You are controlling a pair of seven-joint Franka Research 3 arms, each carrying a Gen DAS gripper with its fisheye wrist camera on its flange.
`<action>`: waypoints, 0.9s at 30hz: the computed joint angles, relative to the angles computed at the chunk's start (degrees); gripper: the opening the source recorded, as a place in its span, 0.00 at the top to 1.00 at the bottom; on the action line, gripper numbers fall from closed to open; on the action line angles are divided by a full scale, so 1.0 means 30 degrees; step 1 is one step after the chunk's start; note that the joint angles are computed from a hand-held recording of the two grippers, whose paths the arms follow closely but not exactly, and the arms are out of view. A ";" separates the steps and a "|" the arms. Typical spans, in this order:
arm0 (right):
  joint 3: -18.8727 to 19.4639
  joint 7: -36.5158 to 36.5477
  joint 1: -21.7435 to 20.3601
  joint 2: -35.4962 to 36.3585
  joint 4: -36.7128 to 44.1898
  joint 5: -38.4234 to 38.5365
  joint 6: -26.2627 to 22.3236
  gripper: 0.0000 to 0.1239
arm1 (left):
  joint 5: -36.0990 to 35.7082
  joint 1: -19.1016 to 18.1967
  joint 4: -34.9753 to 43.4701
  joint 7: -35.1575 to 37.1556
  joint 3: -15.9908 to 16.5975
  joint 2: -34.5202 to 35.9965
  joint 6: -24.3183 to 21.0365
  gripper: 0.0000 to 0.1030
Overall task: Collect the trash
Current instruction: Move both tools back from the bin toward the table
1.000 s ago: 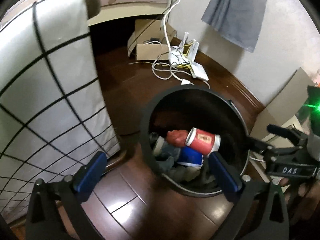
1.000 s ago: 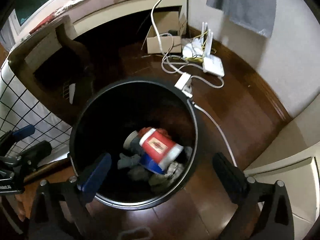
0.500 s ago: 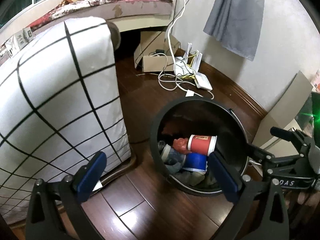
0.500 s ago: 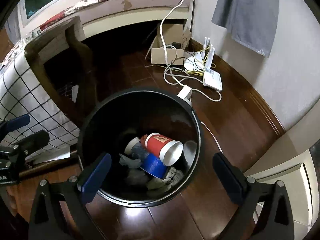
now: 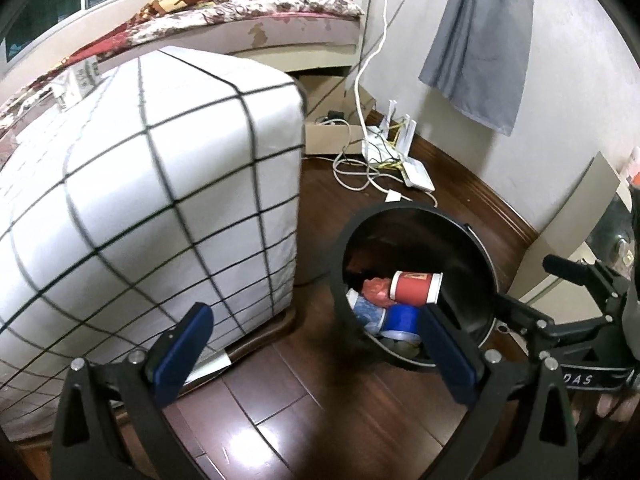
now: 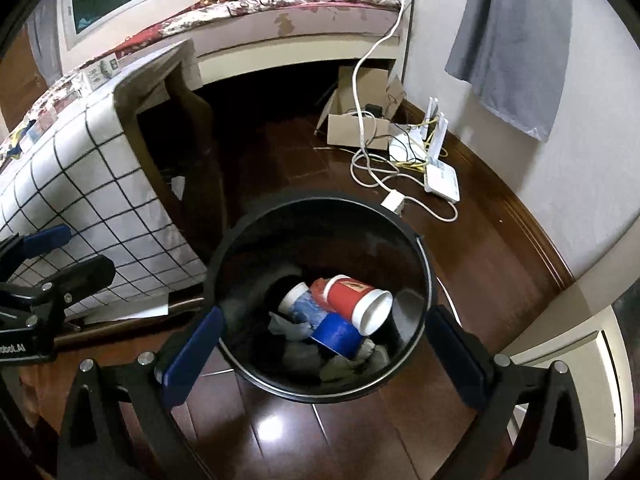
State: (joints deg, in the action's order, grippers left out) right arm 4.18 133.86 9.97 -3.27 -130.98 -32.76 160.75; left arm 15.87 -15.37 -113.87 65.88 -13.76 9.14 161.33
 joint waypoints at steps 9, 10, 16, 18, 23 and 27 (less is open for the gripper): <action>0.0602 0.1488 0.0255 -0.0332 0.0230 -0.1079 0.0166 0.18 | 0.1207 0.0291 -0.1245 -0.1603 0.0528 -0.1410 0.0678 0.01; 0.0673 0.1631 0.0324 -0.0316 0.0344 -0.1153 0.0136 0.18 | 0.1225 0.0382 -0.1360 -0.1629 0.0541 -0.1590 0.0785 0.01; 0.0863 0.2690 0.0718 -0.0034 0.1342 -0.1637 0.0228 0.17 | 0.2380 0.0935 -0.1953 -0.2585 0.0816 -0.2694 0.1472 0.01; 0.0878 0.2766 0.0947 0.0246 0.1977 -0.1811 0.0212 0.18 | 0.2765 0.1172 -0.2090 -0.3023 0.0896 -0.2996 0.1632 0.01; 0.0758 0.2580 0.1837 0.1176 0.3970 -0.1893 -0.0111 0.18 | 0.3476 0.2042 -0.2454 -0.3694 0.1169 -0.3786 0.1893 0.01; 0.0422 0.2030 0.2807 0.2433 0.6104 -0.1389 -0.0418 0.18 | 0.4998 0.3048 -0.2564 -0.4924 0.1446 -0.4337 0.1792 0.01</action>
